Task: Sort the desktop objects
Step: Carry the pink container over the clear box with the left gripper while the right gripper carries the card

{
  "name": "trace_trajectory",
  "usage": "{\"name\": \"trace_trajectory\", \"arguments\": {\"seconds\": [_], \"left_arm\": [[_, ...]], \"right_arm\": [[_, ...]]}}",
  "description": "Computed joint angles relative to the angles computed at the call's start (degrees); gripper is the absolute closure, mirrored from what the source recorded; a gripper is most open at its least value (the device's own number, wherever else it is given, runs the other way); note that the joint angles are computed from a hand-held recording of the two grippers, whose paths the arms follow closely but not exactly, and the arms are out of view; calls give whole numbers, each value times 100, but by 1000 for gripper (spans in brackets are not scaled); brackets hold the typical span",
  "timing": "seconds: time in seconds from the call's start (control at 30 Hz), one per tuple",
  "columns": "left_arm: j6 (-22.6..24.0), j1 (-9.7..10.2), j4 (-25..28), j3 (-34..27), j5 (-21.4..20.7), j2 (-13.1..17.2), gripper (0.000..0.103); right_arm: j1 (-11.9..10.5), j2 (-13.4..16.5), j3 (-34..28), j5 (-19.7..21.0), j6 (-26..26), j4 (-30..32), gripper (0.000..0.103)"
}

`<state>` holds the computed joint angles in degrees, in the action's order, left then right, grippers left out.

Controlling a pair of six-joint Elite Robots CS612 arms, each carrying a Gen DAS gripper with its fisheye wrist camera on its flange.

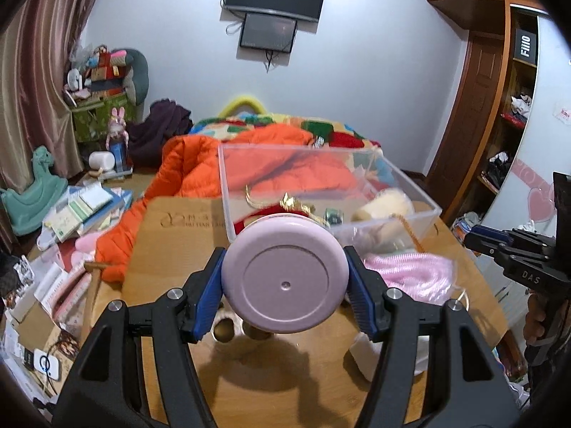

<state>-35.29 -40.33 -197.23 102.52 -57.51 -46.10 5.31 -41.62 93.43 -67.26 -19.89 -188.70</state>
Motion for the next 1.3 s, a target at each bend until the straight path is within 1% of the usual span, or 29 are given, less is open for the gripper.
{"name": "trace_trajectory", "arguments": {"seconds": [0.07, 0.2, 0.4, 0.57, 0.63, 0.73, 0.9, 1.0, 1.1, 1.23, 1.3], "left_arm": [[62, 6, -99, -1, 91, -19, 41], [201, 53, -233, -33, 140, -47, 41], [439, 163, -271, -172, 6, -61, 41], [612, 239, -127, -356, -95, -20, 41], [637, 289, -68, -420, -228, 8, 41], [654, 369, 114, -541, -443, 65, 41], [785, 433, 337, -692, -548, 150, 41], [831, 498, 473, -822, -700, 220, 41], [876, 551, 686, -957, -749, 289, 41], [812, 647, 913, -1098, -1007, 361, 41], [840, 662, 1003, -1158, -1039, 394, 41]], "right_arm": [[11, -16, -33, 11, 1, -33, 78], [37, -33, -131, 87, 13, -62, 78], [146, -4, -318, 121, -74, -97, 78], [256, 64, -562, 232, -138, 102, 78], [293, 111, -677, 260, -187, 227, 78], [378, 193, -827, 143, -326, 363, 78], [462, 321, -1046, 111, -474, 660, 78], [507, 408, -1197, 47, -502, 825, 78], [534, 498, -1367, 40, -518, 1023, 79], [566, 609, -1574, 67, -595, 1307, 79], [591, 652, -1650, 55, -665, 1410, 79]]}}
